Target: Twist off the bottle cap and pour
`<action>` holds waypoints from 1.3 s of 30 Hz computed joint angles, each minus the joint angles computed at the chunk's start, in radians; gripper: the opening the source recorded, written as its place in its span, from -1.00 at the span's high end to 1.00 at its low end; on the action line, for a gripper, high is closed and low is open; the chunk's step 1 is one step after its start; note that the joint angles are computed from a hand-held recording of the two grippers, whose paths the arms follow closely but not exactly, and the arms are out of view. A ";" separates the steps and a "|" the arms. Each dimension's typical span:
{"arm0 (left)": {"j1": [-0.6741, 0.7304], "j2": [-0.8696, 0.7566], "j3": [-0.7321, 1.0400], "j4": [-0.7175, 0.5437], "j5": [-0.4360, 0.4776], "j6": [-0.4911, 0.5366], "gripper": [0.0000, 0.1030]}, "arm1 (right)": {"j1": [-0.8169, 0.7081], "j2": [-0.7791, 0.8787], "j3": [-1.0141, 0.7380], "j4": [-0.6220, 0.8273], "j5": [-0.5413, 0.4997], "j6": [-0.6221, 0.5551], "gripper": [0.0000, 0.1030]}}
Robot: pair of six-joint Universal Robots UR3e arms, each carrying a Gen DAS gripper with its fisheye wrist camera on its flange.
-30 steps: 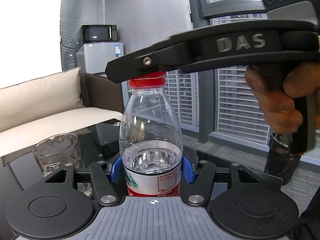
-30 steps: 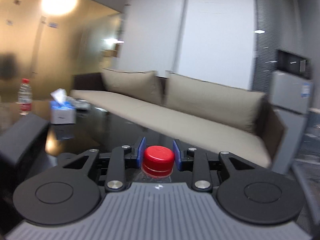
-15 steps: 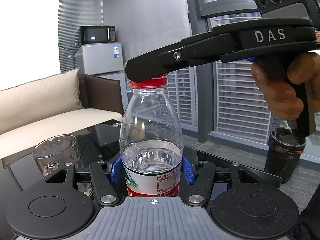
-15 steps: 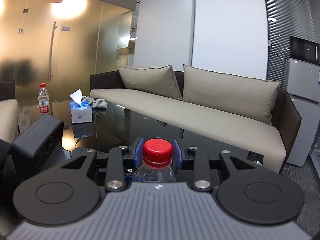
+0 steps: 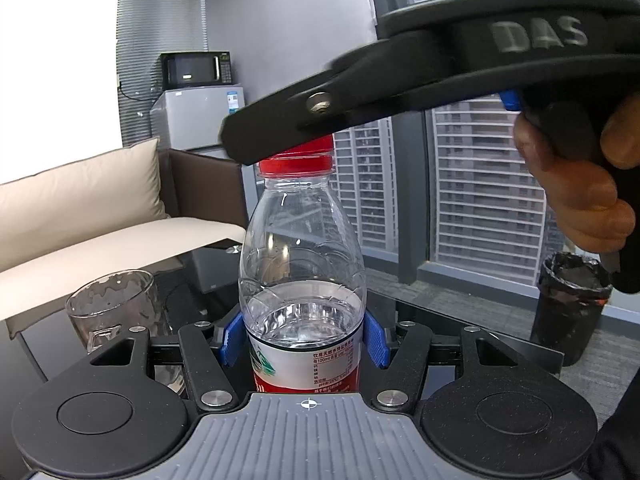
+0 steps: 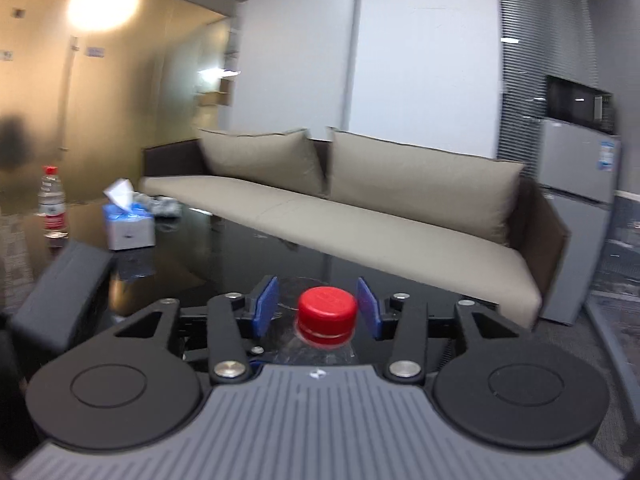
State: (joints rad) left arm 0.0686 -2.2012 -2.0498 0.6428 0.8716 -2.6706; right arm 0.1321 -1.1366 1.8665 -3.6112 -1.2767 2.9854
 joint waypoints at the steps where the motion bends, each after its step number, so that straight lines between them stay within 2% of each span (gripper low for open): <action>1: 0.001 0.000 0.000 -0.001 -0.001 0.000 -0.08 | 0.022 0.014 -0.009 -0.022 -0.049 0.020 0.10; 3: 0.003 0.002 0.001 -0.006 -0.004 0.000 -0.08 | 0.044 0.025 -0.018 -0.030 -0.099 0.024 0.12; 5: 0.004 0.004 0.002 -0.012 -0.004 0.000 -0.08 | 0.047 0.028 -0.026 -0.009 -0.099 0.013 0.36; 11: 0.005 0.010 0.005 -0.023 -0.007 0.005 -0.08 | 0.018 0.032 -0.013 -0.031 -0.034 -0.019 0.37; 14: 0.006 0.008 0.004 -0.019 -0.007 0.006 -0.08 | -0.021 0.010 -0.009 0.011 0.049 -0.081 0.38; 19: 0.003 0.003 0.004 -0.011 -0.007 0.009 -0.08 | -0.149 -0.042 -0.037 0.204 0.317 -0.249 0.38; 20: -0.002 0.001 0.009 -0.012 -0.001 0.004 -0.08 | -0.151 -0.047 -0.048 0.232 0.322 -0.254 0.38; 22: -0.004 0.000 0.014 -0.016 0.002 -0.002 -0.08 | -0.135 -0.059 -0.085 0.306 0.280 -0.210 0.38; 24: -0.004 -0.001 0.014 -0.014 0.002 -0.004 -0.08 | -0.085 -0.052 -0.069 0.234 0.165 -0.156 0.32; 25: -0.005 -0.003 0.011 -0.007 0.003 -0.003 -0.08 | -0.028 -0.034 -0.053 0.156 0.047 -0.115 0.23; 26: -0.005 -0.003 0.009 -0.004 0.004 -0.001 -0.08 | 0.019 -0.017 -0.045 0.101 -0.048 -0.080 0.24; 28: -0.004 -0.002 0.001 0.005 0.003 0.004 -0.08 | 0.056 0.008 -0.027 0.017 -0.121 -0.011 0.24; 30: -0.002 -0.001 -0.002 0.005 0.000 0.006 -0.08 | 0.075 0.032 -0.014 -0.048 -0.159 0.074 0.24; 33: 0.000 0.002 -0.004 0.002 0.000 0.007 -0.08 | 0.093 0.051 -0.014 -0.079 -0.202 0.102 0.37; 39: 0.001 0.002 -0.001 -0.005 0.000 0.004 -0.08 | 0.097 0.082 -0.023 -0.121 -0.203 0.097 0.38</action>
State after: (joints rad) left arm 0.0691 -2.1990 -2.0507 0.6381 0.8715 -2.6671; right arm 0.2289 -1.0550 1.8434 -3.7322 -1.4799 3.0827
